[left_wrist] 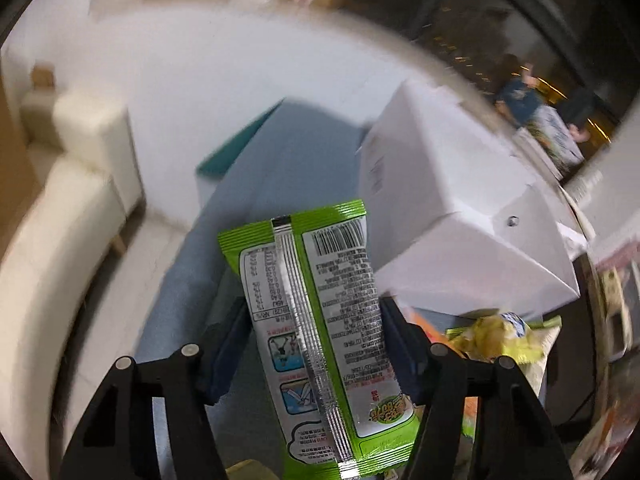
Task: Organize snacks
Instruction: 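Carry both packs into the white box and open both tools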
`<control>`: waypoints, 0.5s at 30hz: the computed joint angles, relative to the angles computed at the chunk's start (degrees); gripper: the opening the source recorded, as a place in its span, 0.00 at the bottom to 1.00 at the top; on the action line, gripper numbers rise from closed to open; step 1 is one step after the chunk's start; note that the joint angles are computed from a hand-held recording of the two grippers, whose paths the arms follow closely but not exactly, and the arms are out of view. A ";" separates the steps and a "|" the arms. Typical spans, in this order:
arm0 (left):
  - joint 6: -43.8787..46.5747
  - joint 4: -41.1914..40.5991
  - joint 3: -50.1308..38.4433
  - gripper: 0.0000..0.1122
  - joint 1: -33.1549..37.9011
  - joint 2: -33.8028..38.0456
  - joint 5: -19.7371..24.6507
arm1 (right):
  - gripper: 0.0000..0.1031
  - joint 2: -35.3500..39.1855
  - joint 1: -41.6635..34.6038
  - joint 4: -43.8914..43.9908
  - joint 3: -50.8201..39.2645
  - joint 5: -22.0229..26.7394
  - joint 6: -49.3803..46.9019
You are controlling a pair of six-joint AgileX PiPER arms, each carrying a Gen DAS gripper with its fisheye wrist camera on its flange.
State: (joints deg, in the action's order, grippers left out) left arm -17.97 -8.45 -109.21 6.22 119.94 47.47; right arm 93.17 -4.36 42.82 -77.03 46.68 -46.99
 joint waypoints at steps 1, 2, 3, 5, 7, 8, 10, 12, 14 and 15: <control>1.24 0.60 1.13 0.61 -0.59 -1.63 -0.89 | 0.43 0.07 0.23 0.02 -0.10 -0.03 0.23; 2.64 1.21 1.84 0.61 -1.19 -2.91 -1.38 | 0.43 0.10 0.45 0.23 -0.13 -0.08 0.35; 4.03 1.90 2.40 0.61 -1.89 -4.24 -1.69 | 0.43 0.17 0.63 0.37 -0.16 -0.11 0.38; 5.23 3.55 3.79 0.61 -3.40 -7.12 -2.34 | 0.43 0.28 1.17 0.23 -0.21 -0.22 0.53; 7.77 3.08 5.57 0.61 -4.42 -10.50 -3.21 | 0.43 0.61 1.61 -0.08 -0.56 -0.20 1.08; 9.48 1.86 6.34 0.61 -4.68 -12.02 -3.47 | 0.43 1.12 1.71 -0.30 -1.21 0.18 1.75; 11.86 0.01 7.71 0.61 -5.08 -14.84 -3.29 | 0.43 2.13 2.07 -1.57 -2.68 0.15 4.41; 13.24 -1.11 7.04 0.61 -5.76 -16.27 -2.03 | 0.43 3.62 1.82 -1.23 -4.88 1.30 6.42; 14.87 -2.04 6.61 0.61 -6.67 -17.70 -1.39 | 0.43 5.35 1.41 0.05 -7.68 2.80 7.92; 14.69 -1.56 5.94 0.61 -7.47 -18.14 -0.92 | 0.43 6.15 1.46 0.12 -9.18 3.17 8.95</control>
State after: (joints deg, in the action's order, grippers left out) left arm -3.28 -10.00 -103.28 -1.25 101.80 46.55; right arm 99.32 -2.90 42.93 -86.21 49.85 -38.04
